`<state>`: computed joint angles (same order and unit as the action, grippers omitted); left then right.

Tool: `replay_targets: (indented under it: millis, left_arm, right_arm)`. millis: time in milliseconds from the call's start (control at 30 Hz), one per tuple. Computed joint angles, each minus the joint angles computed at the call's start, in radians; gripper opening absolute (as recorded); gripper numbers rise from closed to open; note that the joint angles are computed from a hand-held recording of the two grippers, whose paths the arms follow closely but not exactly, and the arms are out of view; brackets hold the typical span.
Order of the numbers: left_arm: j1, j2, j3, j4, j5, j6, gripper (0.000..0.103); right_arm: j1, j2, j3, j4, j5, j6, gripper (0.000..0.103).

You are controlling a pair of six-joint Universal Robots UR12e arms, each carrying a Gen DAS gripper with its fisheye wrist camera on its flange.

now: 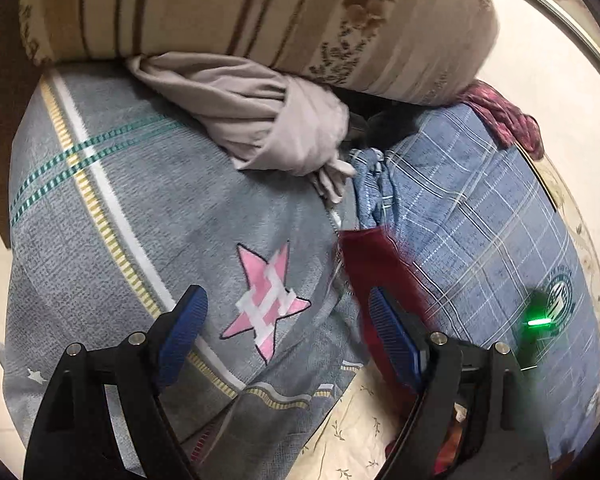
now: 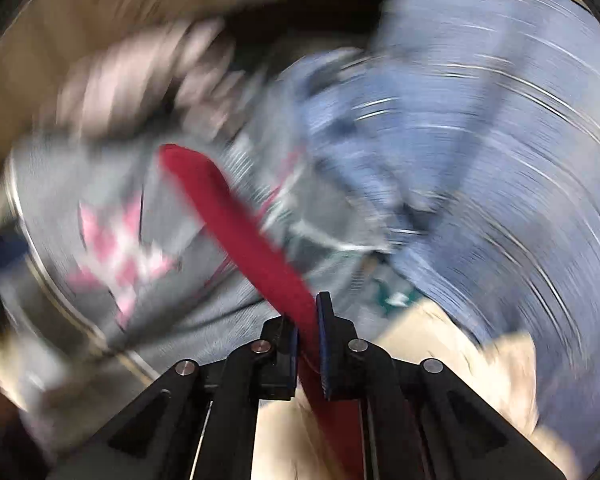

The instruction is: Fold small clothes

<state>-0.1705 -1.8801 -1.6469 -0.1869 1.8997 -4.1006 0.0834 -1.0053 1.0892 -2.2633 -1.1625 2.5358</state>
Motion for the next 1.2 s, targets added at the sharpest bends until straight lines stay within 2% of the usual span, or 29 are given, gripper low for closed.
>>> replay_targets:
  millis: [67, 100, 167, 233, 267, 333, 400, 467, 500, 533, 567, 600, 633, 667, 733, 800, 933, 1000, 1067, 1100, 1133, 1167, 1200]
  left_arm:
    - [-0.009, -0.007, 0.014, -0.008, 0.001, 0.031, 0.083]
    - [-0.015, -0.013, 0.025, -0.014, -0.013, 0.058, 0.083]
    - [-0.022, -0.022, 0.043, -0.024, -0.044, 0.090, 0.083]
    - [-0.033, -0.040, 0.067, -0.020, -0.092, 0.134, 0.083]
    - [-0.038, -0.046, 0.074, -0.016, -0.111, 0.152, 0.083]
    - [-0.048, -0.065, 0.104, -0.016, -0.172, 0.204, 0.083]
    - [-0.054, -0.079, 0.127, -0.029, -0.231, 0.236, 0.083]
    - [-0.064, -0.096, 0.170, -0.090, -0.283, 0.277, 0.083]
    - [-0.072, -0.109, 0.200, -0.134, -0.299, 0.303, 0.083]
    - [-0.077, -0.119, 0.222, -0.162, -0.312, 0.321, 0.083]
    - [-0.080, -0.125, 0.233, -0.177, -0.322, 0.334, 0.083]
    - [-0.085, -0.133, 0.251, -0.202, -0.331, 0.356, 0.083]
    - [-0.090, -0.144, 0.273, -0.234, -0.336, 0.381, 0.083]
    - [-0.093, -0.152, 0.289, -0.257, -0.340, 0.398, 0.083]
    - [-0.099, -0.174, 0.326, -0.310, -0.349, 0.423, 0.083]
    - [-0.100, -0.199, 0.355, -0.346, -0.363, 0.429, 0.083]
    - [-0.101, -0.235, 0.383, -0.407, -0.349, 0.432, 0.083]
    - [-0.102, -0.246, 0.398, -0.459, -0.315, 0.440, 0.083]
    - [-0.098, -0.248, 0.396, -0.459, -0.319, 0.427, 0.083]
    - [-0.096, -0.246, 0.392, -0.454, -0.325, 0.420, 0.083]
    - [-0.097, -0.245, 0.392, -0.452, -0.322, 0.420, 0.083]
    - [-0.098, -0.244, 0.390, -0.450, -0.319, 0.422, 0.083]
    - [-0.099, -0.241, 0.386, -0.441, -0.315, 0.424, 0.083]
  right_arm:
    - [-0.047, -0.036, 0.041, -0.064, 0.072, 0.135, 0.007]
    - [-0.079, -0.065, 0.081, -0.126, 0.097, 0.208, 0.007]
    - [-0.136, -0.117, 0.153, -0.214, 0.107, 0.326, 0.007]
    - [-0.183, -0.163, 0.226, -0.287, 0.098, 0.435, 0.007]
    - [-0.209, -0.196, 0.280, -0.331, 0.070, 0.493, 0.007]
    - [-0.241, -0.232, 0.350, -0.371, 0.002, 0.552, 0.009]
    - [-0.270, -0.248, 0.395, -0.348, -0.044, 0.583, 0.011]
    - [-0.297, -0.262, 0.436, -0.267, -0.067, 0.602, 0.012]
    - [-0.305, -0.266, 0.448, -0.233, -0.070, 0.608, 0.016]
    - [-0.322, -0.274, 0.463, -0.180, -0.052, 0.619, 0.028]
    - [-0.332, -0.282, 0.476, -0.153, -0.031, 0.629, 0.034]
    - [-0.353, -0.298, 0.501, -0.140, 0.011, 0.641, 0.046]
    - [-0.366, -0.311, 0.527, -0.162, 0.039, 0.649, 0.054]
    - [-0.386, -0.334, 0.559, -0.199, 0.049, 0.656, 0.057]
    - [-0.400, -0.358, 0.588, -0.252, 0.017, 0.663, 0.065]
    - [-0.413, -0.365, 0.590, -0.308, -0.026, 0.683, 0.068]
    - [-0.408, -0.325, 0.528, -0.327, -0.130, 0.687, 0.070]
    - [-0.395, -0.286, 0.475, -0.285, -0.168, 0.641, 0.072]
    - [-0.398, -0.249, 0.427, -0.207, -0.140, 0.580, 0.064]
    - [-0.394, -0.234, 0.406, -0.165, -0.149, 0.566, 0.029]
    - [-0.388, -0.222, 0.388, -0.132, -0.166, 0.554, 0.005]
    - [-0.388, -0.227, 0.388, -0.141, -0.170, 0.550, 0.005]
    - [-0.394, -0.237, 0.401, -0.183, -0.135, 0.551, 0.004]
